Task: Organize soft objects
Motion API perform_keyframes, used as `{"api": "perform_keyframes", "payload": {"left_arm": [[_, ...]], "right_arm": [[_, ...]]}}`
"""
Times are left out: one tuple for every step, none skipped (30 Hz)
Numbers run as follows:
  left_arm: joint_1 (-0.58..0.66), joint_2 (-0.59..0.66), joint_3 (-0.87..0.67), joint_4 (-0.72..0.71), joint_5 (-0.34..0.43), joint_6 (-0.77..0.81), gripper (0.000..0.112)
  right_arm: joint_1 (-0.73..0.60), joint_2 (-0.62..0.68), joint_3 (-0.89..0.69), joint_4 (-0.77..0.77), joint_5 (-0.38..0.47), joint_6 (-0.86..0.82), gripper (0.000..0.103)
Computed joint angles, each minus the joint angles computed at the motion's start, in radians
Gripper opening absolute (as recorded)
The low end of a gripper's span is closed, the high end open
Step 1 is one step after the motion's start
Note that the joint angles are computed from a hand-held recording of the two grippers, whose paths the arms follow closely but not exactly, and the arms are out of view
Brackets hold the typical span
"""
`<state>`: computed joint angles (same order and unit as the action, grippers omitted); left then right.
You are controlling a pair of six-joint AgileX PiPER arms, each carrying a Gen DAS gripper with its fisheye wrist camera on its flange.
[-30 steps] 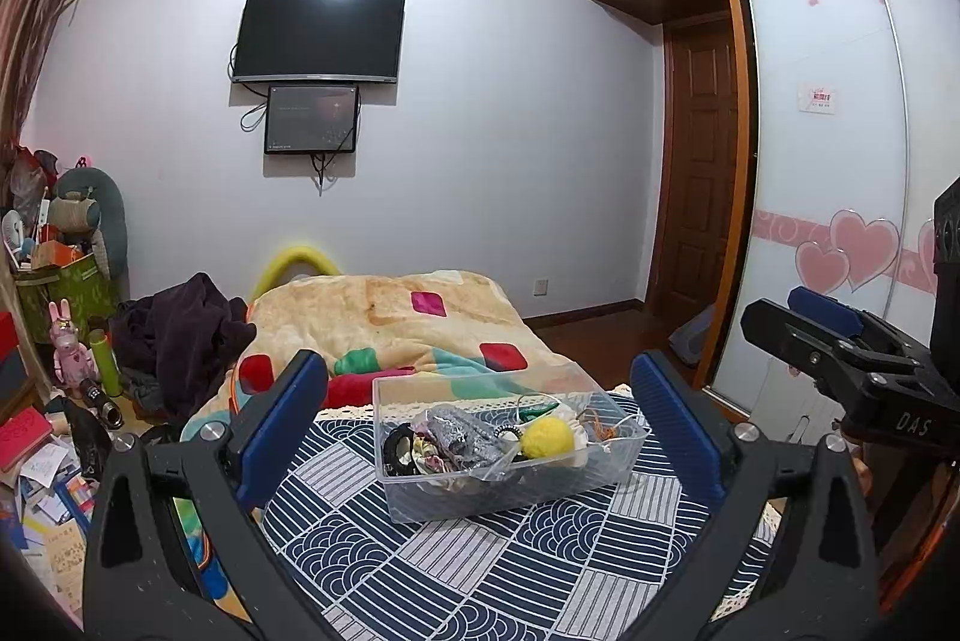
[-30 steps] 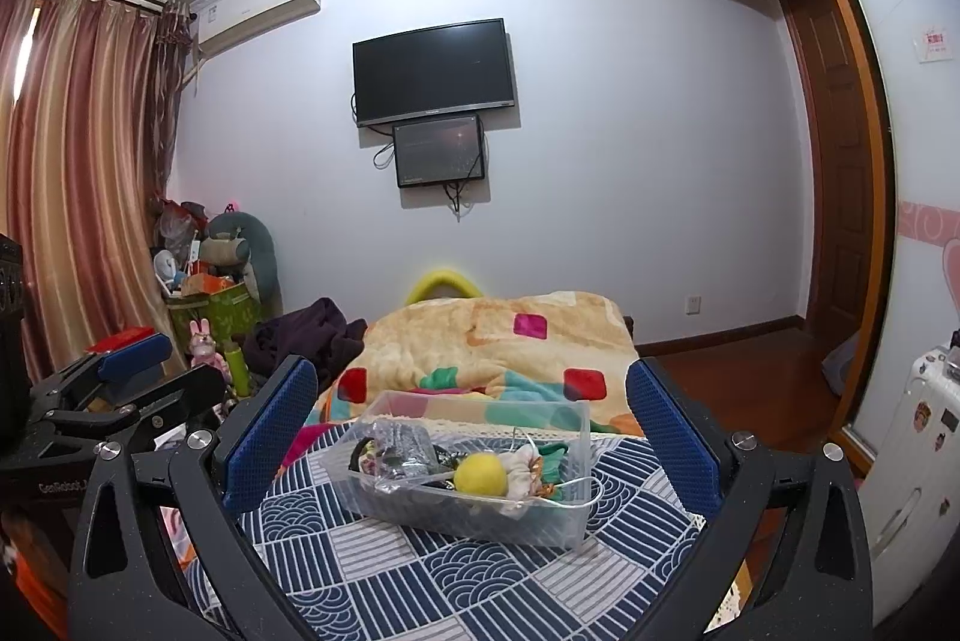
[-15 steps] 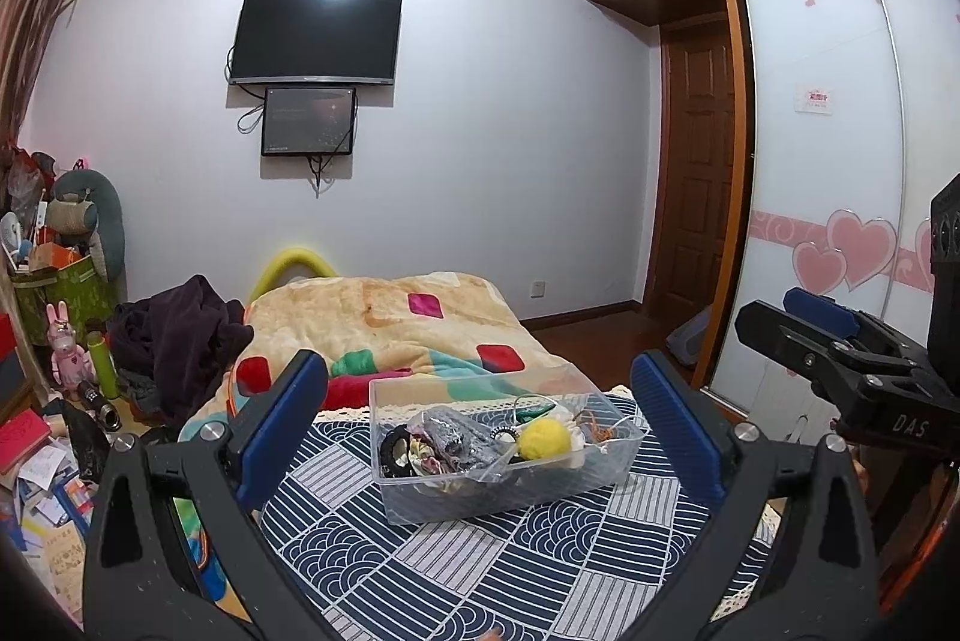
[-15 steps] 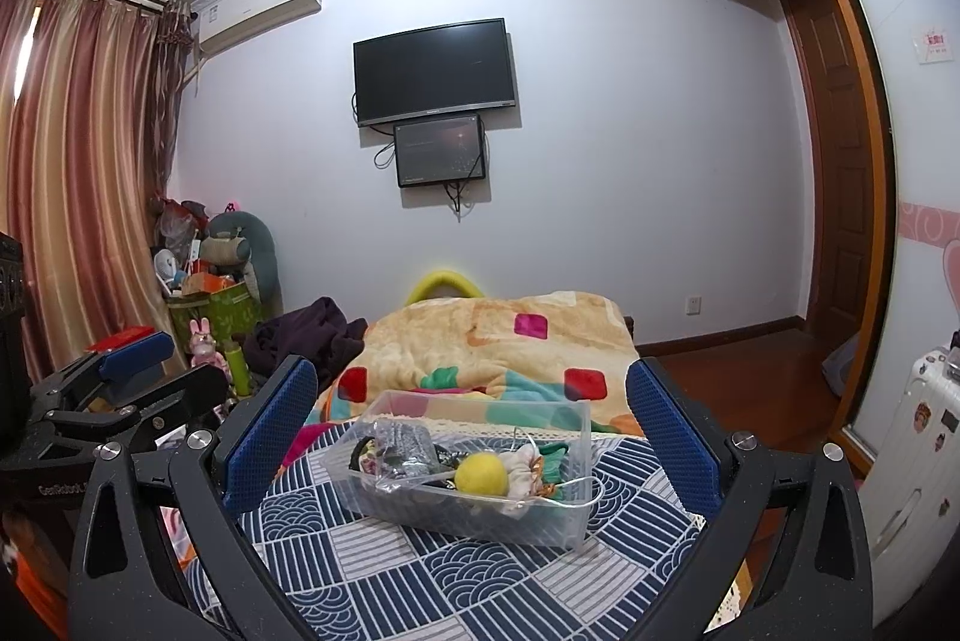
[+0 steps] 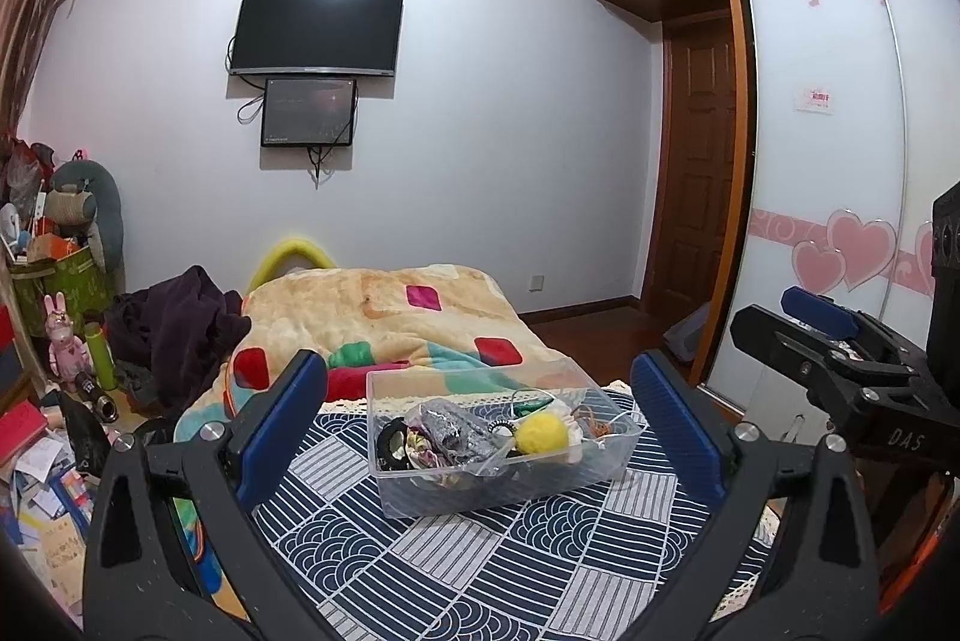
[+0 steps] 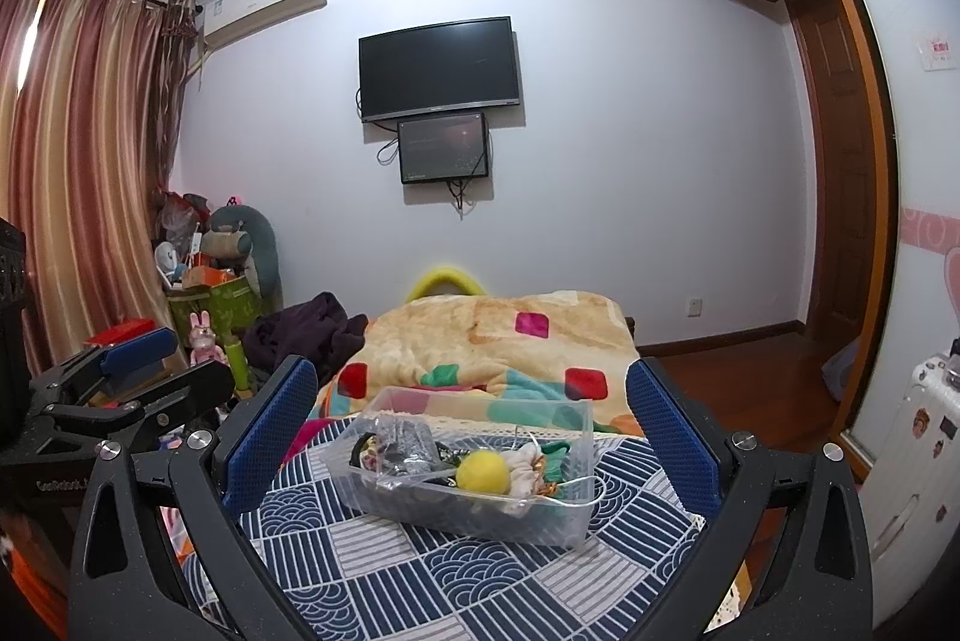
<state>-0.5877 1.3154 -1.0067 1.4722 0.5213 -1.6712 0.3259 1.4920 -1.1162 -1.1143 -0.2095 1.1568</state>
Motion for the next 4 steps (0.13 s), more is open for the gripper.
{"api": "perform_keyframes", "payload": {"left_arm": [[0.002,0.001,-0.001,-0.005,-0.003,0.004,0.102],[0.003,0.000,0.000,-0.007,-0.005,0.006,0.102],[0.003,0.000,0.000,-0.007,-0.005,0.007,0.102],[-0.001,0.002,0.000,-0.007,-0.001,0.009,0.103]], "right_arm": [[0.000,0.000,0.000,0.002,0.000,-0.002,0.103],[0.000,0.001,0.001,0.000,-0.001,0.001,0.103],[0.001,0.003,-0.001,-0.001,0.000,0.002,0.103],[0.001,0.004,-0.003,-0.009,0.001,0.010,0.103]]}}
